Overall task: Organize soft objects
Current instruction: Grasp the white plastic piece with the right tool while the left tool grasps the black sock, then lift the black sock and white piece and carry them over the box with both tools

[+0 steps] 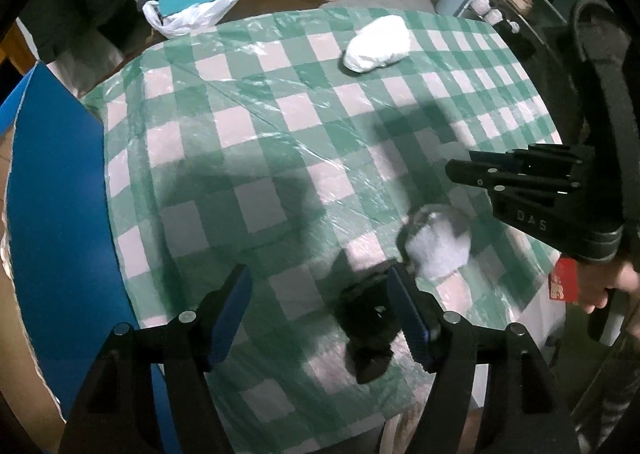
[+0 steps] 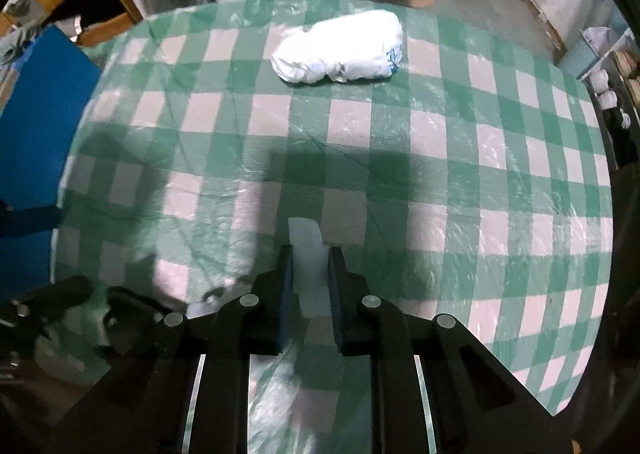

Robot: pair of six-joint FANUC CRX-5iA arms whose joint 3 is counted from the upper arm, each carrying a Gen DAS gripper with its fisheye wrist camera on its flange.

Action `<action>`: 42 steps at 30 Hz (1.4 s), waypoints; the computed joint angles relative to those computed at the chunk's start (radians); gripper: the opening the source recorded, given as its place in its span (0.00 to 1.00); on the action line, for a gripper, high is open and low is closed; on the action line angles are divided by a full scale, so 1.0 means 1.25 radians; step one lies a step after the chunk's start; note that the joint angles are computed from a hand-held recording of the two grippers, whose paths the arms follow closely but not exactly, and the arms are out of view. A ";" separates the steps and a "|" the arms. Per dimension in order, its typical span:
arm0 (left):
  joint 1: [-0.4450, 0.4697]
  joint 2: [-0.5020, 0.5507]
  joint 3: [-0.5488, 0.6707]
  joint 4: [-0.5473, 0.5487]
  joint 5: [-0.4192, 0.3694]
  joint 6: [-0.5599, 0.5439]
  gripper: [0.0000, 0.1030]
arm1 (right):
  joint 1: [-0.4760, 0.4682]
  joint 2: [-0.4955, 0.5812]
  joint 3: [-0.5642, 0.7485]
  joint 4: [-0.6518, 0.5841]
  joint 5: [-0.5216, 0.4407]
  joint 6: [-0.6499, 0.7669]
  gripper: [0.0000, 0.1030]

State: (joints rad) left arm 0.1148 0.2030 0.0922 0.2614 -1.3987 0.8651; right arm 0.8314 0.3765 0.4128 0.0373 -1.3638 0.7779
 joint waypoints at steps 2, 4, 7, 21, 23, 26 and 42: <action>0.002 -0.005 -0.009 0.007 -0.007 -0.006 0.72 | 0.010 -0.015 -0.011 0.004 0.004 -0.012 0.15; 0.001 -0.011 -0.022 0.011 -0.015 -0.017 0.73 | 0.018 -0.028 -0.019 -0.001 0.005 -0.019 0.15; -0.011 -0.020 -0.036 0.002 -0.020 -0.037 0.73 | 0.023 -0.056 -0.051 -0.003 0.014 -0.029 0.15; -0.048 -0.031 -0.077 -0.054 0.007 -0.043 0.72 | 0.052 -0.087 -0.081 -0.002 0.023 -0.074 0.15; -0.052 -0.030 -0.079 -0.055 0.009 -0.048 0.66 | 0.052 -0.086 -0.082 -0.002 0.025 -0.077 0.15; -0.057 -0.027 -0.079 -0.058 0.006 -0.054 0.43 | 0.053 -0.094 -0.089 0.000 0.028 -0.080 0.15; -0.033 -0.077 -0.097 0.000 0.049 -0.091 0.38 | 0.059 -0.095 -0.067 0.016 0.040 -0.075 0.15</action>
State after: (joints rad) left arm 0.0737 0.1070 -0.0295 0.2619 -1.3378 0.7515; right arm 0.9052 0.2583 0.3294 0.0568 -1.3140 0.6843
